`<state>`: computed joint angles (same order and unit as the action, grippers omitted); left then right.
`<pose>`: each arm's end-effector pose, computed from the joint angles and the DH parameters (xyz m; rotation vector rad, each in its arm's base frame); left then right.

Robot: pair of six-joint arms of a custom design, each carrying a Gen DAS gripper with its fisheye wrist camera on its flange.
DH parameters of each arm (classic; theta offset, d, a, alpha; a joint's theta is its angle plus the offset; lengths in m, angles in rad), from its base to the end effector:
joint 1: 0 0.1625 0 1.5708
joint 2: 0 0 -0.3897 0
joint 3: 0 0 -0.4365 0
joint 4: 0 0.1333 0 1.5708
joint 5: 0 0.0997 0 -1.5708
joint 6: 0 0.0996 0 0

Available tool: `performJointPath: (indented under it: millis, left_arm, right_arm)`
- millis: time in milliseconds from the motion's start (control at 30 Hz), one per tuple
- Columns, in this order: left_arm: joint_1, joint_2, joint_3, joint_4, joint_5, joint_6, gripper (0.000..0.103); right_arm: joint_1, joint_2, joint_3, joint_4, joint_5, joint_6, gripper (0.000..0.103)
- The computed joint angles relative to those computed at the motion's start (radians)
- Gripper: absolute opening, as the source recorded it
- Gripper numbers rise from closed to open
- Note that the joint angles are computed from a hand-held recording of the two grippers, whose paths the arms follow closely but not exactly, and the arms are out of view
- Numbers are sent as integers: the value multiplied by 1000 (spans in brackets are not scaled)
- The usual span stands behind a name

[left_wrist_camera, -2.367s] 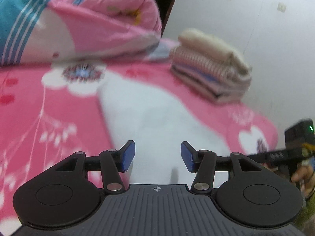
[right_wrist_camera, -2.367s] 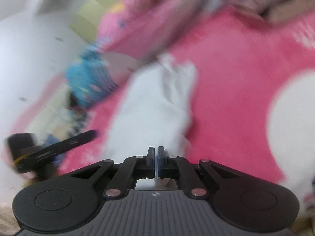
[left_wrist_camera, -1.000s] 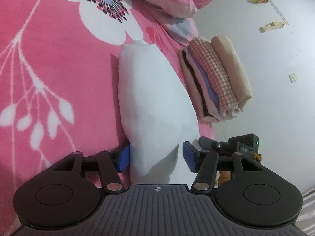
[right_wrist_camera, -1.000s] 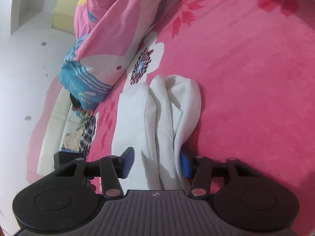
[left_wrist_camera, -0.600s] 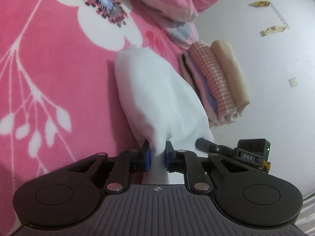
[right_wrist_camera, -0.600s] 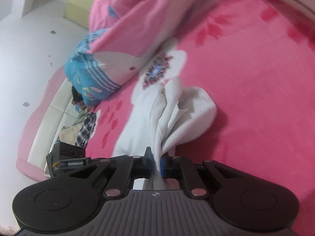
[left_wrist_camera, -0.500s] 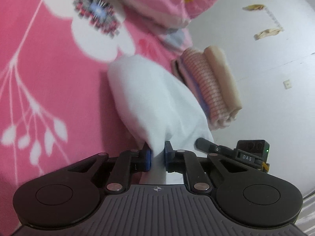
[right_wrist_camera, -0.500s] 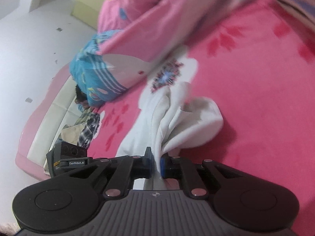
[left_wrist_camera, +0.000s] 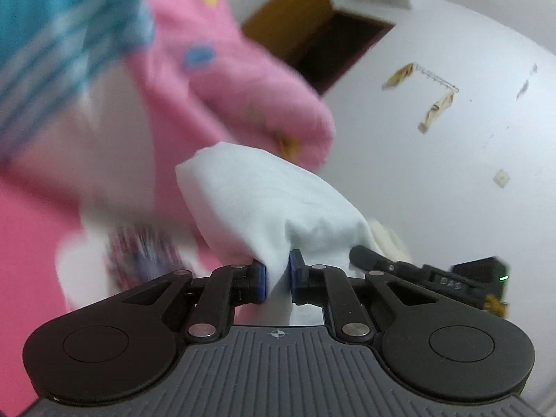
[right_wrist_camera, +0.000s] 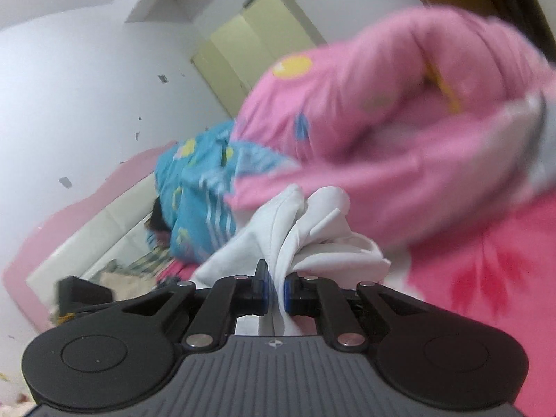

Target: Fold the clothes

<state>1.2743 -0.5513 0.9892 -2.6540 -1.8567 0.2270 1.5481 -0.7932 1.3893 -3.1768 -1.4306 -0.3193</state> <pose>-0.1519 -0.8574 0.1652 -0.8251 -2.5773 0.8897 0.1297 -0.7743 0.2271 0.5036 -2.6603 1.5060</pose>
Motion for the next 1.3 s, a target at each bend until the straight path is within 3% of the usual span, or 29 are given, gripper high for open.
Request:
performJointPath:
  millis: [133, 267, 600, 867, 967, 1233, 1300]
  left_arm:
    - [-11, 51, -36, -114, 71, 124, 11]
    - [-2, 40, 42, -199, 122, 204, 11]
    - [30, -183, 386, -282, 39, 309, 11]
    - [47, -371, 611, -225, -14, 321, 11]
    - [59, -440, 685, -185, -30, 331, 11]
    - [93, -546, 792, -89, -70, 282, 11]
    - [102, -563, 803, -39, -65, 308, 11]
  right_arm:
    - [21, 114, -129, -66, -51, -119, 8]
    - [15, 160, -141, -79, -92, -192, 8]
    - [-4, 17, 183, -197, -24, -233, 8]
    - [10, -117, 467, -297, -5, -200, 9]
    - [26, -150, 568, -349, -34, -215, 9]
    - [21, -166, 728, -472, -29, -19, 9]
    - [30, -157, 758, -495, -69, 10, 9]
